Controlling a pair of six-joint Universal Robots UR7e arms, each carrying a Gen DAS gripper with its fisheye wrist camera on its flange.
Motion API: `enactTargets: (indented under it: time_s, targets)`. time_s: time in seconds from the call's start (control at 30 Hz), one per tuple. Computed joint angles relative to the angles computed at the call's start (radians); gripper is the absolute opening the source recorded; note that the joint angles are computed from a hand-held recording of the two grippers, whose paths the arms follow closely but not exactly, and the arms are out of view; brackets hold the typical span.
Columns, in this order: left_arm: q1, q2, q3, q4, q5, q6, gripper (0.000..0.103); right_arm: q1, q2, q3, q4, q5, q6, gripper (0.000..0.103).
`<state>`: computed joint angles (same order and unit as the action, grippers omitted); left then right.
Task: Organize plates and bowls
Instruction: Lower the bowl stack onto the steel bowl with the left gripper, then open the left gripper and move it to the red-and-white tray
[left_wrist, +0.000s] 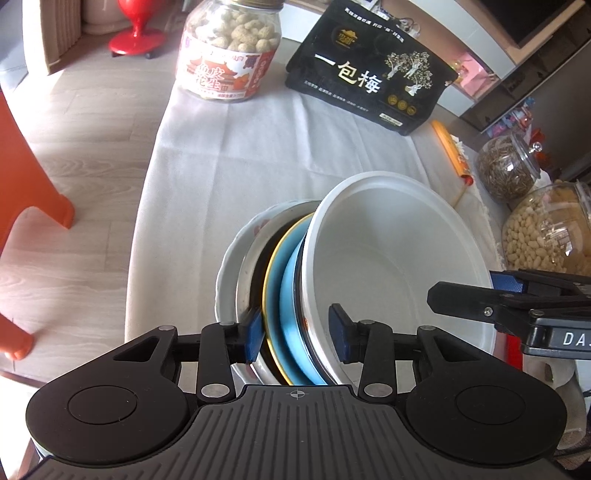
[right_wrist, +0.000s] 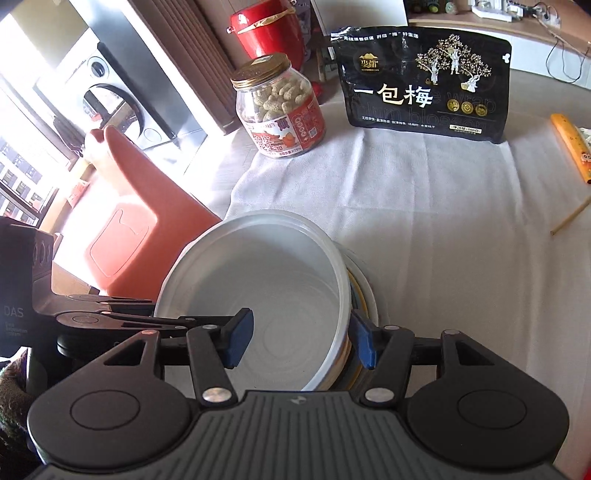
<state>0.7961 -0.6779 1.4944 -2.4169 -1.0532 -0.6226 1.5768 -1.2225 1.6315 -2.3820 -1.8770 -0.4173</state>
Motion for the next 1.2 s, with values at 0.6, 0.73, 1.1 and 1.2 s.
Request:
enactTargets:
  time_s: [0.6, 0.73, 1.1, 1.2]
  targets:
    - [-0.041, -0.052, 0.063, -0.213, -0.002, 0.125, 0.033, -0.036, -0.028, 0.098, -0.118, 0.036, -0.055, 0.047]
    - [-0.034, -0.054, 0.049, -0.143, 0.028, 0.070, 0.030, -0.038, -0.048, 0.095, -0.105, 0.060, -0.032, 0.047]
    - [-0.082, -0.062, 0.093, -0.193, 0.132, 0.076, 0.027, -0.045, -0.122, 0.180, -0.236, 0.081, -0.087, 0.047]
    - [-0.124, -0.060, 0.122, -0.255, 0.207, 0.077, 0.027, -0.090, -0.198, 0.240, -0.301, 0.153, -0.096, 0.053]
